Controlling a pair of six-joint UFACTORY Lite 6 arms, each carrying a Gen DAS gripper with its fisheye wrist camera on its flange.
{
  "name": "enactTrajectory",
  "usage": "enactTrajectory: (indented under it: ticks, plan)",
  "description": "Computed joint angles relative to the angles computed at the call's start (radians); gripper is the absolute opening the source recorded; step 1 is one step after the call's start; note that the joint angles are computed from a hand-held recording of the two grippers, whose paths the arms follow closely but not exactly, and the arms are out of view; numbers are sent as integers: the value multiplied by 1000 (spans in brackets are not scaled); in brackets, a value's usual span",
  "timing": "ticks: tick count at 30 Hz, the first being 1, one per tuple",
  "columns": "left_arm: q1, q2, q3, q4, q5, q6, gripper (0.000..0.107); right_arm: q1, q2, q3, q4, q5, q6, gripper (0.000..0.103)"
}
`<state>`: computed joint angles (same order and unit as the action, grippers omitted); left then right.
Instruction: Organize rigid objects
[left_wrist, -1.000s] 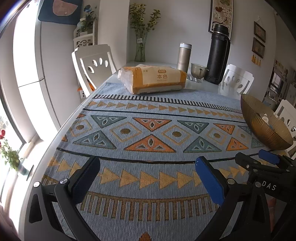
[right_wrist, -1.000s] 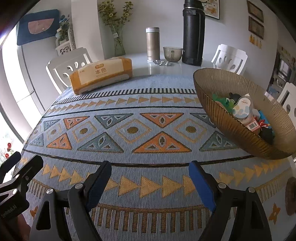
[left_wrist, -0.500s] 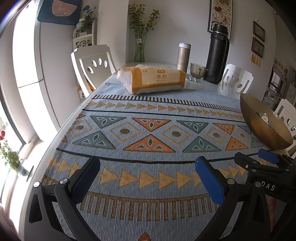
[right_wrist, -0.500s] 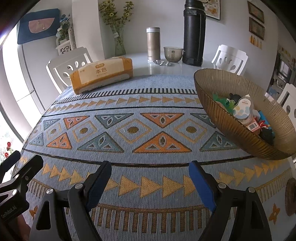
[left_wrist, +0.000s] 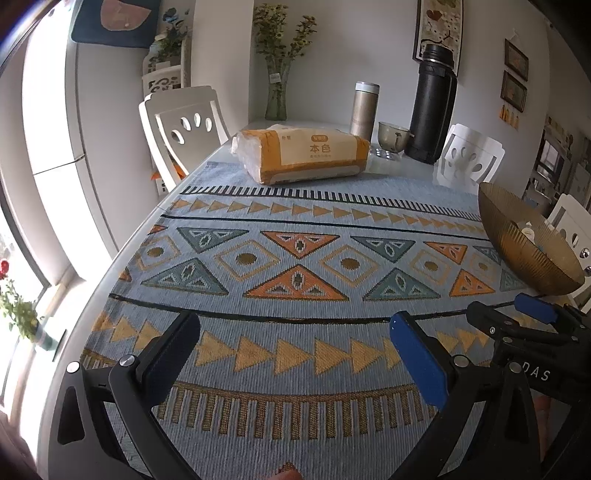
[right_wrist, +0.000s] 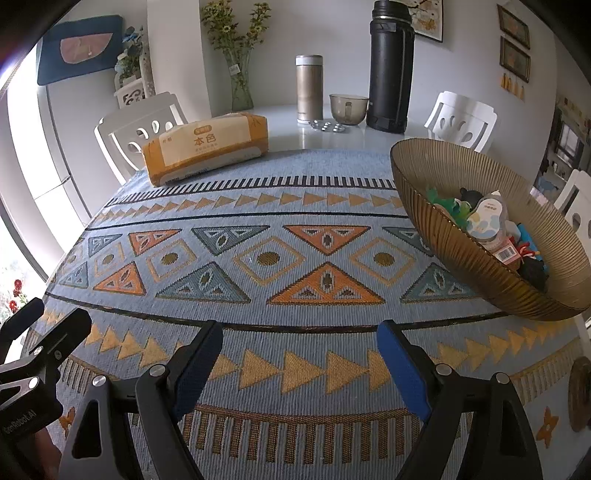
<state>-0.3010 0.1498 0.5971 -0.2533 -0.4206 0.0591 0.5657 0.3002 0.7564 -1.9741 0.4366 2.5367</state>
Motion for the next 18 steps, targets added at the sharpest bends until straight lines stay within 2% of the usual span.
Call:
enactTrajectory:
  ticks: [18]
  plan:
    - [-15, -13, -11, -8, -10, 18, 103, 10, 5, 7, 12, 5, -17, 84]
